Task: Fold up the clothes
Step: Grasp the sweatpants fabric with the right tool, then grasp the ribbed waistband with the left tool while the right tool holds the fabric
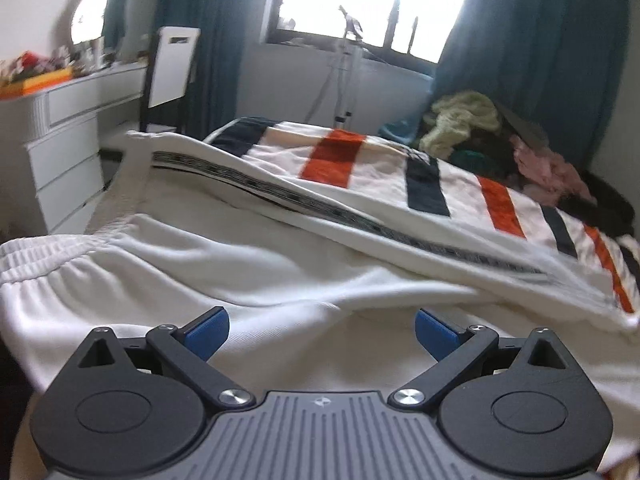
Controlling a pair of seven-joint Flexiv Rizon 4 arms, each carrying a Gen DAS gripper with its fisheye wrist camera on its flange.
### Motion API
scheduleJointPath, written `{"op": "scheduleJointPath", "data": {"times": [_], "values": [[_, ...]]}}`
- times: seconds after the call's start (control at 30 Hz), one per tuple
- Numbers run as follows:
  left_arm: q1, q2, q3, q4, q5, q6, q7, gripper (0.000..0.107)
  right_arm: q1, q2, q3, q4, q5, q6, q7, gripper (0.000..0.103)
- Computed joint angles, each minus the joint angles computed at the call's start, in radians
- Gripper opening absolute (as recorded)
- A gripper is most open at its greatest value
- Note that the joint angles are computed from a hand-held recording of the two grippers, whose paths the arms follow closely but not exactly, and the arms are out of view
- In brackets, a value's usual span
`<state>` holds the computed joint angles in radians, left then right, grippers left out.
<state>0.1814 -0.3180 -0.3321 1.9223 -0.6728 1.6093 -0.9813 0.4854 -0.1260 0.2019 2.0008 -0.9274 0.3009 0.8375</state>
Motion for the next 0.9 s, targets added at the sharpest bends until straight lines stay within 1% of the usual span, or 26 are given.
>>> {"op": "scheduleJointPath", "data": {"times": [0.07, 0.13, 0.2, 0.27, 0.37, 0.4, 0.43, 0.47, 0.5, 0.6, 0.63, 0.67, 0.7, 0.73, 0.77, 0.8, 0.9], "values": [[-0.029, -0.005, 0.060, -0.044, 0.029, -0.037, -0.035, 0.100, -0.003, 0.010, 0.003, 0.013, 0.030, -0.005, 0.041, 0.085], [-0.067, -0.017, 0.140, -0.109, 0.064, -0.093, -0.098, 0.100, -0.007, 0.019, 0.004, 0.032, 0.039, -0.005, 0.094, 0.085], [-0.080, -0.028, 0.191, -0.164, 0.089, -0.126, -0.143, 0.100, -0.016, 0.018, 0.002, 0.043, 0.039, 0.009, 0.105, 0.085], [-0.084, -0.029, 0.240, -0.190, 0.109, -0.137, -0.200, 0.100, -0.035, 0.021, -0.006, 0.062, 0.038, 0.060, 0.118, 0.085], [-0.085, -0.028, 0.316, -0.220, 0.151, -0.153, -0.308, 0.100, -0.069, 0.042, -0.017, 0.108, 0.028, 0.163, 0.224, 0.085], [-0.067, -0.023, 0.317, -0.221, 0.144, -0.158, -0.328, 0.102, -0.076, 0.052, -0.018, 0.127, 0.004, 0.180, 0.280, 0.085], [-0.031, -0.013, 0.292, -0.211, 0.107, -0.164, -0.325, 0.103, -0.083, 0.061, -0.018, 0.145, -0.022, 0.195, 0.338, 0.085], [-0.006, -0.004, 0.286, -0.208, 0.082, -0.188, -0.330, 0.103, -0.091, 0.070, -0.018, 0.163, -0.048, 0.208, 0.396, 0.085], [0.004, 0.001, 0.306, -0.217, 0.085, -0.242, -0.356, 0.103, -0.098, 0.077, -0.018, 0.180, -0.076, 0.217, 0.445, 0.085], [0.045, 0.014, 0.351, -0.244, 0.079, -0.408, -0.427, 0.103, -0.119, 0.080, -0.016, 0.198, -0.048, 0.237, 0.476, 0.085], [0.064, 0.019, 0.355, -0.243, 0.055, -0.442, -0.439, 0.103, -0.128, 0.082, -0.019, 0.214, -0.053, 0.262, 0.512, 0.080], [0.080, 0.024, 0.359, -0.238, 0.031, -0.465, -0.452, 0.103, -0.138, 0.083, -0.023, 0.227, -0.070, 0.293, 0.541, 0.077], [0.093, 0.027, 0.363, -0.233, 0.010, -0.483, -0.468, 0.103, -0.149, 0.083, -0.028, 0.241, -0.089, 0.324, 0.570, 0.070], [0.105, 0.028, 0.367, -0.228, -0.011, -0.501, -0.480, 0.103, -0.160, 0.082, -0.034, 0.254, -0.109, 0.356, 0.600, 0.057], [0.117, 0.029, 0.368, -0.222, -0.035, -0.522, -0.488, 0.103, -0.175, 0.082, -0.045, 0.269, -0.178, 0.398, 0.642, 0.042], [0.130, 0.031, 0.365, -0.212, -0.066, -0.551, -0.490, 0.103, -0.193, 0.083, -0.060, 0.283, -0.272, 0.447, 0.688, 0.009], [0.160, 0.032, 0.362, -0.185, -0.148, -0.669, -0.494, 0.102, -0.200, 0.081, -0.058, 0.265, -0.411, 0.399, 0.709, 0.008]]}}
